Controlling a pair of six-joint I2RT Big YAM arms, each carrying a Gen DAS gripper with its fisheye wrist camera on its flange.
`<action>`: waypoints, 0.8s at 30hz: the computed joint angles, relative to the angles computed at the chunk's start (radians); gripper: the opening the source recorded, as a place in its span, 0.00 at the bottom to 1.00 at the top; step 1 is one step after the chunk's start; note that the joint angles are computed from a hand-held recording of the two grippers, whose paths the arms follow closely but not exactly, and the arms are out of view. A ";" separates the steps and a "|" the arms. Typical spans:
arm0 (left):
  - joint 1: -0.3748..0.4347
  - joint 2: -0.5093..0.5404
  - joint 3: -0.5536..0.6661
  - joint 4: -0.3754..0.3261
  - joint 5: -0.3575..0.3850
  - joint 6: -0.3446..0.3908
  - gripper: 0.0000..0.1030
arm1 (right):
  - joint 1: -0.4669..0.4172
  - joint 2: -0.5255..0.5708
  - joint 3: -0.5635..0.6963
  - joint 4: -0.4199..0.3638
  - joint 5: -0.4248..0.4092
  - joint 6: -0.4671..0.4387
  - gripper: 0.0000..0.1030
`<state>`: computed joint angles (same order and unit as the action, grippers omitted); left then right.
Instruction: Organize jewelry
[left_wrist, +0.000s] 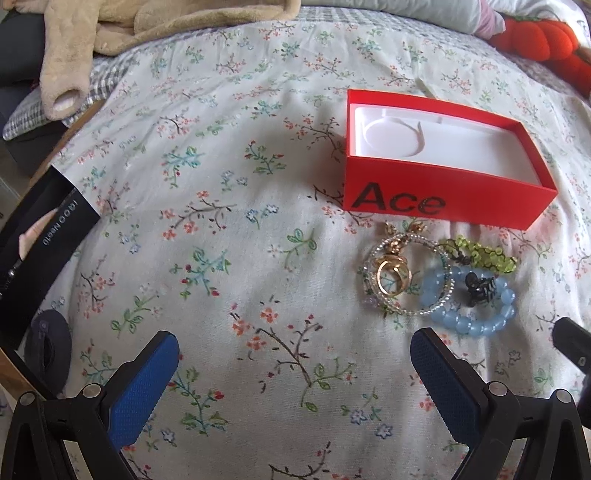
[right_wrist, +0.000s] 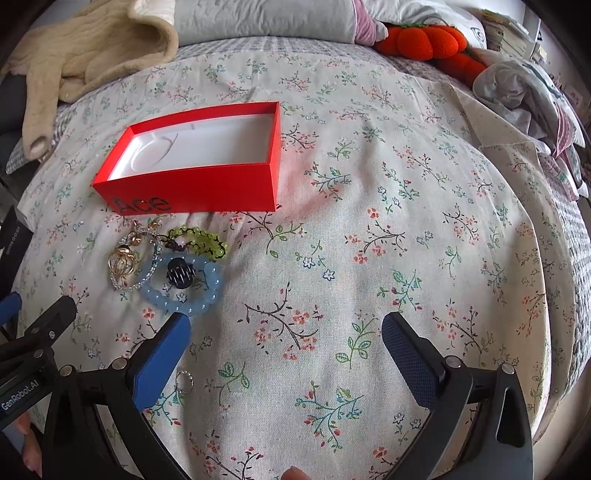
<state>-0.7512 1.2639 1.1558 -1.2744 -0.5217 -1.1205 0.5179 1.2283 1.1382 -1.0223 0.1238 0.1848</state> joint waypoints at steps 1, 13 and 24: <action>0.001 -0.003 -0.002 0.005 -0.004 0.004 1.00 | 0.000 0.000 0.003 -0.001 -0.002 -0.004 1.00; 0.123 -0.003 0.060 0.054 0.118 0.287 1.00 | -0.023 0.122 0.206 -0.112 -0.082 -0.172 0.95; 0.305 -0.030 -0.066 0.284 0.472 0.254 0.75 | -0.105 0.278 0.254 -0.099 -0.392 -0.093 0.43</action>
